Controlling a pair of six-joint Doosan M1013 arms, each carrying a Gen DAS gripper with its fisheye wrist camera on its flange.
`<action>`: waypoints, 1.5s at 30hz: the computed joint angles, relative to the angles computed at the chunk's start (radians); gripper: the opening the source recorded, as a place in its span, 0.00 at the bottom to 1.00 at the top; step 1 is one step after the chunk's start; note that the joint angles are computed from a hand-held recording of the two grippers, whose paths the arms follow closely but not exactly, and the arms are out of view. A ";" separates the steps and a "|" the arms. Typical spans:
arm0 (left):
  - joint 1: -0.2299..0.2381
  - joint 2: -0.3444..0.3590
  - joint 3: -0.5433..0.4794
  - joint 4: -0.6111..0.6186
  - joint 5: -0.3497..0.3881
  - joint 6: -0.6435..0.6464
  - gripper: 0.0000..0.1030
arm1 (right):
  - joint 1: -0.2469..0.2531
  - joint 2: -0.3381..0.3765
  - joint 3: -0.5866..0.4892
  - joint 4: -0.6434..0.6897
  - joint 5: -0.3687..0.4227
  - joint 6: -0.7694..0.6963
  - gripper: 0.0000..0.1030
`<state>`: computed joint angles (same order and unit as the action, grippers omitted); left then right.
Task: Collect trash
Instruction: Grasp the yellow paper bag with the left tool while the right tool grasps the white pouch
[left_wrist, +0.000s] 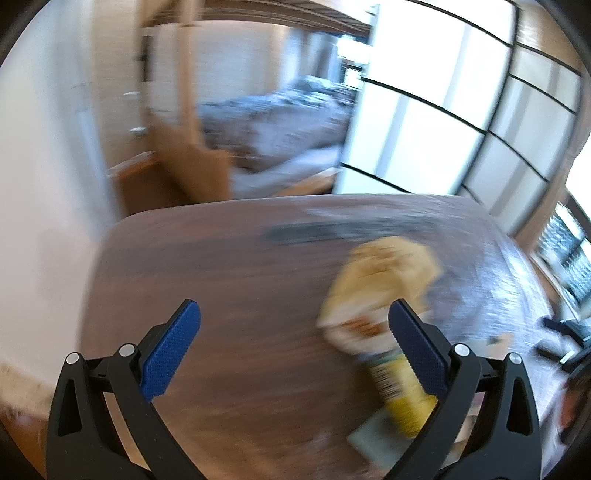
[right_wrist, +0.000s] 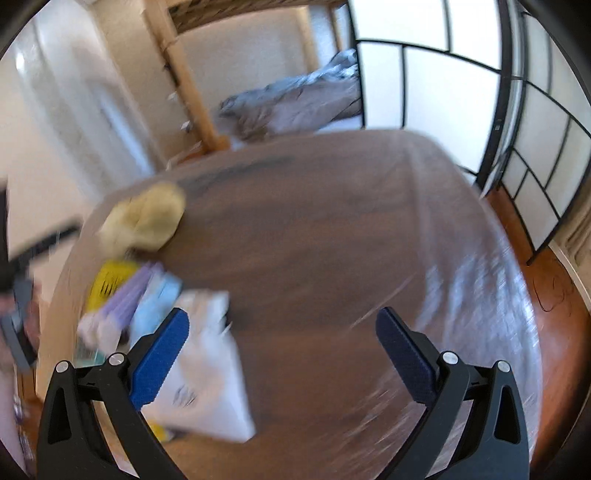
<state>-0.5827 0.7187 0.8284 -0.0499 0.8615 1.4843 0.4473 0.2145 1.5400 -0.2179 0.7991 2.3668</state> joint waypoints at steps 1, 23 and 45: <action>-0.004 0.011 -0.018 -0.009 0.012 0.029 0.99 | 0.008 0.008 -0.007 0.014 0.006 -0.024 0.96; -0.007 0.299 -0.487 -0.186 0.424 0.144 0.61 | 0.001 0.044 -0.006 0.145 -0.030 -0.160 0.47; -0.033 -0.083 0.124 -0.118 -0.117 0.080 0.56 | 0.015 -0.027 0.068 0.018 -0.120 0.041 0.39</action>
<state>-0.6158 0.6358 0.9521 -0.1675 0.7448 1.5647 0.4625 0.1876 1.6083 -0.1995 0.6794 2.4082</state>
